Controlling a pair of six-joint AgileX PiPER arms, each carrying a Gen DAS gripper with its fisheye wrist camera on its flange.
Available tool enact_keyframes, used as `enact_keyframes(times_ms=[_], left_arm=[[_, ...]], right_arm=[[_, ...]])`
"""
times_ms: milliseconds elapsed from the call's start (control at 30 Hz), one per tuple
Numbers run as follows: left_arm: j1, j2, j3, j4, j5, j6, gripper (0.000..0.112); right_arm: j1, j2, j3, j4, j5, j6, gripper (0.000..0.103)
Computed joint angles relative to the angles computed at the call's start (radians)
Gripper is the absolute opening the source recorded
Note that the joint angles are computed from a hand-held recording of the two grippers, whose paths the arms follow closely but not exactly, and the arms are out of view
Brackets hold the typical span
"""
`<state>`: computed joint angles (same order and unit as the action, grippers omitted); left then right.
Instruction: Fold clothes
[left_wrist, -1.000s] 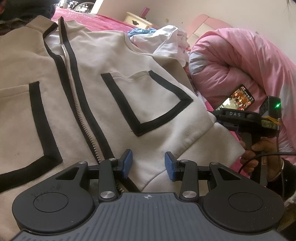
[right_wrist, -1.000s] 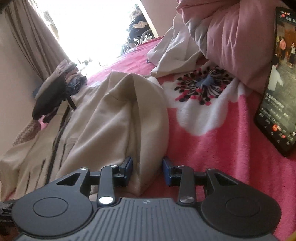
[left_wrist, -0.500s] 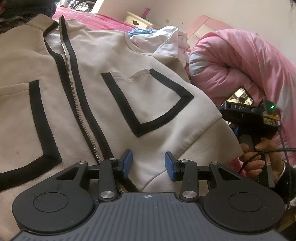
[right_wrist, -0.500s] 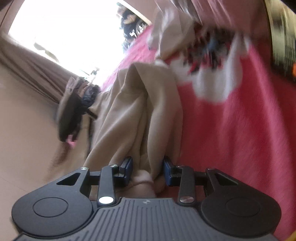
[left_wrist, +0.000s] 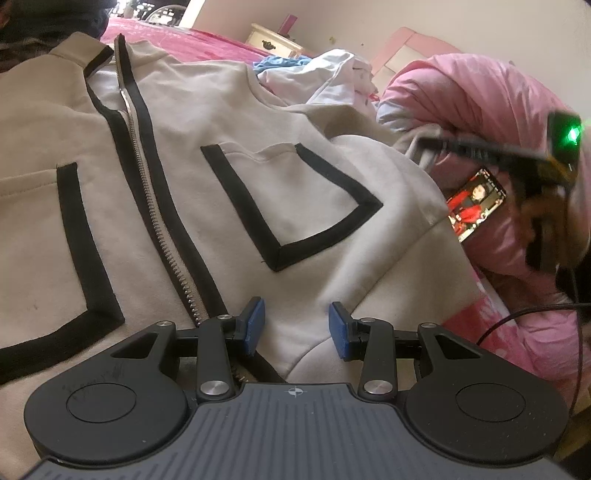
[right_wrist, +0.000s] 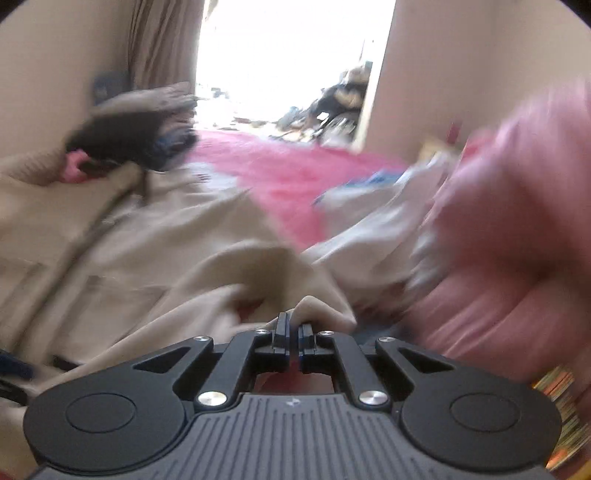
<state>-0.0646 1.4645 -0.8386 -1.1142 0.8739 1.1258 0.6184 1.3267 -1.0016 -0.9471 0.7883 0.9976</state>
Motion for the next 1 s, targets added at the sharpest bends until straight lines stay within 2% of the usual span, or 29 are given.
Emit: enact_keyframes(times_ms=[100, 200, 267, 400, 533, 633, 800, 867, 967, 1000], left_arm=[[0.002, 0.001, -0.002, 0.002, 0.003, -0.003, 0.038], [-0.003, -0.002, -0.002, 0.005, -0.002, -0.009, 0.038], [-0.004, -0.002, -0.003, 0.007, -0.001, -0.012, 0.038], [-0.003, 0.000, -0.008, 0.010, 0.002, -0.020, 0.038], [0.002, -0.002, -0.007, 0.012, 0.007, -0.014, 0.038], [0.009, 0.000, -0.011, 0.018, 0.018, -0.013, 0.038], [0.016, 0.006, -0.018, 0.019, 0.032, -0.013, 0.038], [0.015, 0.008, -0.019, 0.019, 0.031, -0.011, 0.038], [0.011, 0.006, -0.021, 0.023, 0.028, -0.016, 0.038], [0.009, 0.006, -0.021, 0.024, 0.026, -0.017, 0.038]], right_arm=[[0.013, 0.049, -0.044, -0.178, 0.104, -0.007, 0.004], [0.028, 0.143, -0.089, -0.428, 0.188, -0.012, 0.005], [0.022, 0.186, -0.121, -0.525, 0.184, 0.003, 0.005], [0.034, 0.195, -0.143, -0.498, 0.057, 0.031, 0.005], [0.094, 0.224, -0.085, -0.631, 0.092, 0.032, 0.005], [0.086, 0.227, -0.130, -0.603, 0.125, -0.050, 0.005], [0.117, 0.132, -0.162, -0.355, 0.341, -0.189, 0.005], [0.061, 0.137, -0.176, -0.222, 0.407, -0.229, 0.006], [-0.032, 0.113, -0.199, -0.033, 0.420, -0.221, 0.014], [-0.037, 0.089, -0.197, 0.002, 0.419, -0.210, 0.026]])
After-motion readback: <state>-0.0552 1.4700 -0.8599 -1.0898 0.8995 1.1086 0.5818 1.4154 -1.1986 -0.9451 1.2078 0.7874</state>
